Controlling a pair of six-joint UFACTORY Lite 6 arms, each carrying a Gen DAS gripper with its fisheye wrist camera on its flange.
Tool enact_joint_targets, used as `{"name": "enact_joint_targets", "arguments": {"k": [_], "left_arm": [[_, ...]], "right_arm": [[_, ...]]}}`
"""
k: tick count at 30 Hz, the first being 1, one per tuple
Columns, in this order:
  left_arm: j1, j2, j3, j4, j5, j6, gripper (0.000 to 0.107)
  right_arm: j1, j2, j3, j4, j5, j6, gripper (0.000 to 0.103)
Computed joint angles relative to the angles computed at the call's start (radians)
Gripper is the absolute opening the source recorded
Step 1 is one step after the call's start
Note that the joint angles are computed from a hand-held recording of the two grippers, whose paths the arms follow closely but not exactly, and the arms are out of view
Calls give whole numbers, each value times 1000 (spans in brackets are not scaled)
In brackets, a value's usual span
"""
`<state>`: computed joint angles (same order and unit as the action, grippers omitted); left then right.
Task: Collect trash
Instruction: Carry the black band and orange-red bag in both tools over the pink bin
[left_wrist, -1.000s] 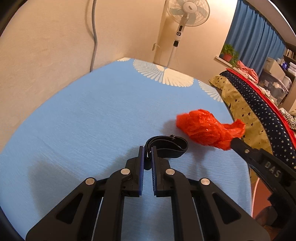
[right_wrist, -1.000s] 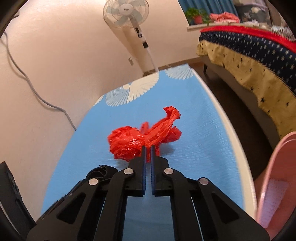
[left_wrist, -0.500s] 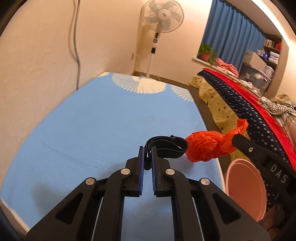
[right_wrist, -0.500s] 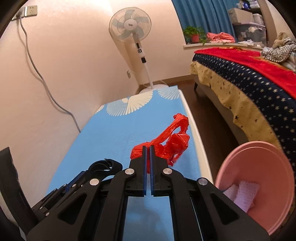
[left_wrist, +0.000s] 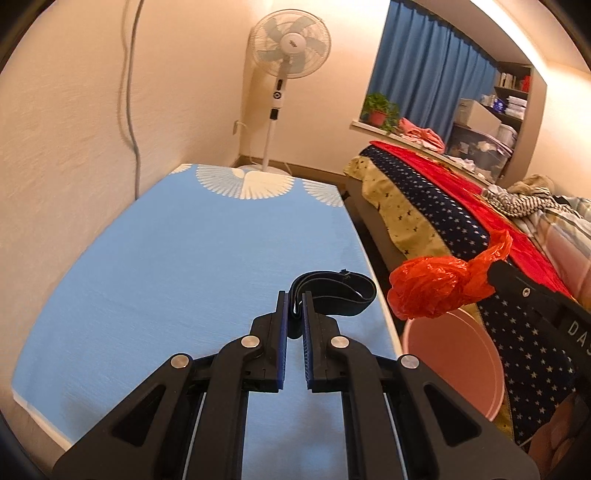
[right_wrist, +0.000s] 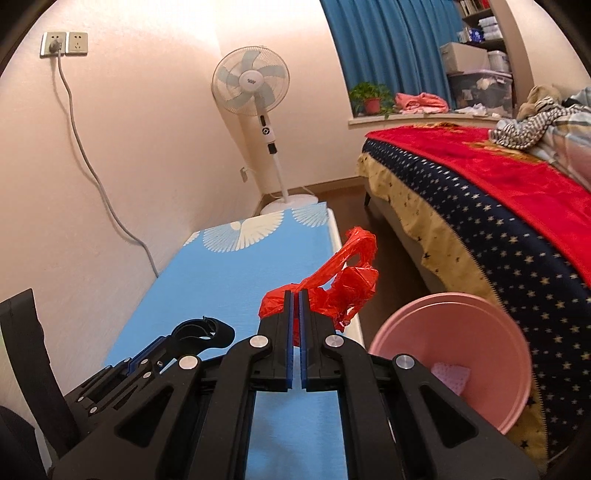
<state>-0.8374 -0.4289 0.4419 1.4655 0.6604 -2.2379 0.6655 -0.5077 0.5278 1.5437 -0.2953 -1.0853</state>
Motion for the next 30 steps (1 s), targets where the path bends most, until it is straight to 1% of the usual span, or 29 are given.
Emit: {"name": "enact_joint_targets", "arguments": {"k": [4,7,11,18,26,29,30], "left_arm": [[-49,11,2,12,14,-33,7],[-84,33,17,23,29,-56,7],[-91,74,34,60,15,-107,7],[-102,195,87,154,-8,-211,7],[-97,352,158,289,-38,-349,7],[-94,395,190,316,-46,-364,7],[-96,412,202,327,-47,-373,7]], "right_arm": [[-11,-108,-54,169,-28,-182,2],[-20,-164,-80,251,-50,-275,2],[-66,-235,-116,347,-51,-395,2],[-188,-299,-164,469,-6,-564,2],[-355,-317,-207,605,84,-746,2],[-403,-298,-209,601,111,-752,2],[-407,-287,-208,556,109,-707,2]]}}
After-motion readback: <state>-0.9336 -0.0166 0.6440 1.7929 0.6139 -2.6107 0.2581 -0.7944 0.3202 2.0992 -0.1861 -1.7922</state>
